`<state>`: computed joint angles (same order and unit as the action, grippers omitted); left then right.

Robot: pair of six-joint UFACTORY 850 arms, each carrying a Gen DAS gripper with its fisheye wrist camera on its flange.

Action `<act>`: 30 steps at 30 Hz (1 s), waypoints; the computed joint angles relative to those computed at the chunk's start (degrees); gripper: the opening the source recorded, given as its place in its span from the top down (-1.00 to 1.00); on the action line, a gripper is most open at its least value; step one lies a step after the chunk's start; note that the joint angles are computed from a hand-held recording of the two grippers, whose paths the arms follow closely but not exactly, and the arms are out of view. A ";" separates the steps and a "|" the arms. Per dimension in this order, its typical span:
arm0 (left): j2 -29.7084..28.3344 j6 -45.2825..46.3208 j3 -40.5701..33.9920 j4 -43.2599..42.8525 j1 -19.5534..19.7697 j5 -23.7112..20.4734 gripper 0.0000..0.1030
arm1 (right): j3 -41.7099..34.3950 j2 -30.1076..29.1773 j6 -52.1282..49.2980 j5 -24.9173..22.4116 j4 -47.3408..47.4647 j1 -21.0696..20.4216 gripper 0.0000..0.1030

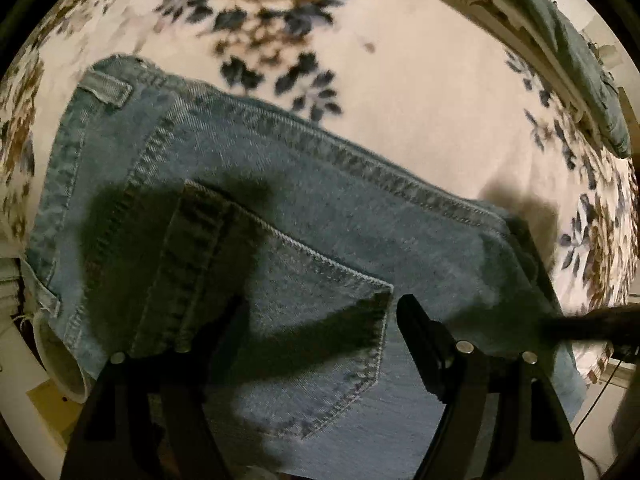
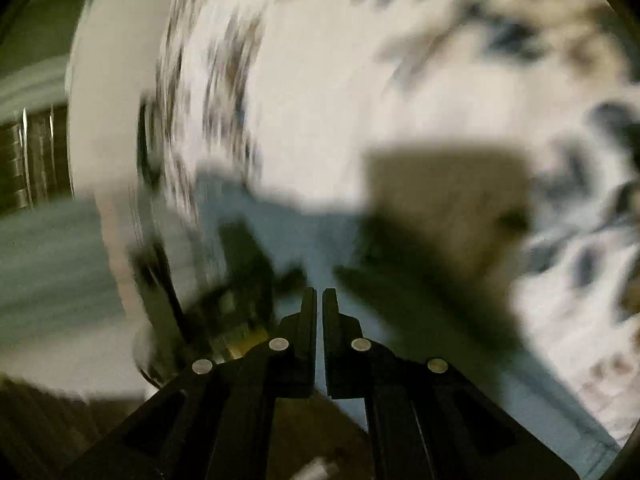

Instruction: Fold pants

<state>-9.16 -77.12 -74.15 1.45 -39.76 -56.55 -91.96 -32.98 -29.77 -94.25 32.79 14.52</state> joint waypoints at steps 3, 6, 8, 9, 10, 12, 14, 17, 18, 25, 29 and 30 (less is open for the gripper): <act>-0.40 0.89 -1.33 0.59 -0.07 -1.37 -0.44 | 3.48 1.93 7.03 11.24 -10.29 2.49 0.93; -0.85 2.27 -3.28 0.57 0.15 -2.14 -0.44 | 4.07 4.14 12.94 17.24 -6.10 -1.96 0.91; -1.57 3.72 -5.18 0.70 0.26 -2.55 -0.44 | 4.68 6.89 12.91 18.35 -7.31 -4.73 0.58; -1.99 4.65 -6.03 0.57 0.30 -2.45 -0.44 | 4.82 7.53 12.70 17.49 -6.96 -6.07 0.40; -2.65 5.75 -7.04 0.41 0.34 -2.29 -0.44 | 5.83 9.04 12.56 17.39 -8.14 -7.32 0.04; -4.70 7.76 -9.90 0.20 0.15 -2.57 -0.44 | 7.85 11.92 11.10 17.86 -13.94 -8.31 -0.12; -7.14 10.36 -12.82 -0.61 0.31 -2.93 -0.44 | 9.94 13.92 10.17 18.34 -18.68 -8.63 -0.12; -11.28 13.69 -16.74 -1.32 -0.18 -3.40 -0.44 | 13.61 15.80 8.30 19.21 -21.91 -8.80 -0.13; -13.03 14.78 -18.59 -1.23 -0.31 -4.36 -0.44 | 14.67 16.44 6.91 20.76 -24.55 -8.62 -0.12; -19.79 15.20 -25.27 1.79 -1.23 -7.69 -0.45 | 19.04 19.20 8.70 30.96 -30.73 -8.09 0.88; -21.61 14.42 -27.04 1.98 -1.09 -8.52 -0.47 | 18.13 18.24 11.21 30.07 -27.09 -11.33 0.89; -22.03 14.38 -27.84 2.10 -1.14 -9.25 -0.47 | 18.26 18.38 11.64 30.11 -26.48 -11.85 0.89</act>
<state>-31.19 -62.74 -101.99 3.55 -40.91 -65.80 -73.70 -14.60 -18.13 -64.14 6.31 2.67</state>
